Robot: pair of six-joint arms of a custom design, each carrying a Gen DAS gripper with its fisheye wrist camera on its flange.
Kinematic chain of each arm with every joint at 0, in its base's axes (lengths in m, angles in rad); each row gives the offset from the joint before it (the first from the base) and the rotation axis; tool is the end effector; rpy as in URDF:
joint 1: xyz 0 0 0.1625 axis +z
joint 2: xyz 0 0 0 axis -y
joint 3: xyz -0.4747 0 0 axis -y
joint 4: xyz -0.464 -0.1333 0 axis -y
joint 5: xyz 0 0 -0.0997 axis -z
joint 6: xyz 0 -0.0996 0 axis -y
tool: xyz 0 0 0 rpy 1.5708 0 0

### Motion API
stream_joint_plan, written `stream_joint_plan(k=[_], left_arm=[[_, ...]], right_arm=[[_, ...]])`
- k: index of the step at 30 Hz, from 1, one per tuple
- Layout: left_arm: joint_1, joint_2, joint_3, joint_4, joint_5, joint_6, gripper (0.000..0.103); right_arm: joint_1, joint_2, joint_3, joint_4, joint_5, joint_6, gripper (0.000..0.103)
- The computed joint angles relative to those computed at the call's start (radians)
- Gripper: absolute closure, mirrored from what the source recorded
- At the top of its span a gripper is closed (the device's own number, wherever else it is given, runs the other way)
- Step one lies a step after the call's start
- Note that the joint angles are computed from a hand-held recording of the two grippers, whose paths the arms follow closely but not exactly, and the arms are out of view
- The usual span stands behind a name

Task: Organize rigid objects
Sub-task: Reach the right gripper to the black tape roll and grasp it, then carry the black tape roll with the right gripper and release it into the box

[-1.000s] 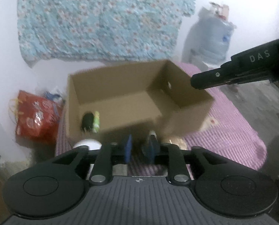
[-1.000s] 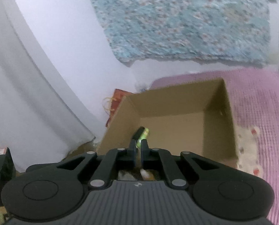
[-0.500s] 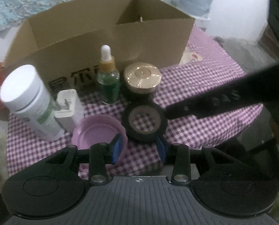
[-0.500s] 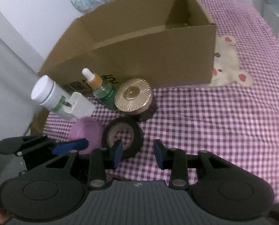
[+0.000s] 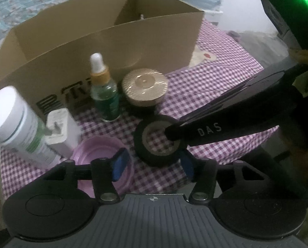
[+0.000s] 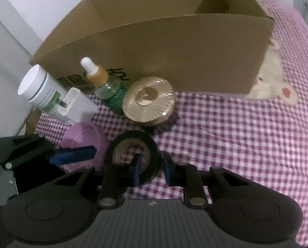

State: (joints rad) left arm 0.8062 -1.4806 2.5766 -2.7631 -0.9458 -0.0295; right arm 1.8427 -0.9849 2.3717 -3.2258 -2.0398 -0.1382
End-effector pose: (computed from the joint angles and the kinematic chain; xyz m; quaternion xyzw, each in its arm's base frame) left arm -0.1123 -0.3938 0.1518 0.3277 0.8923 -0.1610 0.2655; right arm 0.2105 -0.4262 0.0426 0.1659 -0.9500 0.1451 0.2211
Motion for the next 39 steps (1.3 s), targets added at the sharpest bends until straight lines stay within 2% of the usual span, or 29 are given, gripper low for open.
stream_joint_plan(k=[8,11,18,24,31,39], left_arm=[[-0.007,0.084,-0.024,-0.029,-0.027,0.099,0.034],[-0.005,0.109,-0.04,-0.022,-0.042,0.112,0.034],[-0.019,0.109,-0.051,0.014,-0.026,0.12,0.034],[-0.06,0.082,-0.035,0.027,-0.001,0.13,0.034],[-0.07,0.135,-0.048,0.008,-0.024,0.147,0.034],[-0.043,0.197,-0.09,0.019,-0.061,0.155,0.034]], right_arm=[[-0.039,-0.089,0.047,0.026,-0.001,0.017,0.08],[-0.054,-0.114,0.061,0.027,0.025,0.021,0.08],[-0.07,-0.158,0.081,0.031,0.055,0.011,0.081],[-0.087,-0.136,0.086,-0.013,0.078,0.002,0.082],[-0.105,-0.177,0.102,0.0,0.055,0.008,0.081],[-0.128,-0.208,0.13,-0.021,0.08,0.014,0.081]])
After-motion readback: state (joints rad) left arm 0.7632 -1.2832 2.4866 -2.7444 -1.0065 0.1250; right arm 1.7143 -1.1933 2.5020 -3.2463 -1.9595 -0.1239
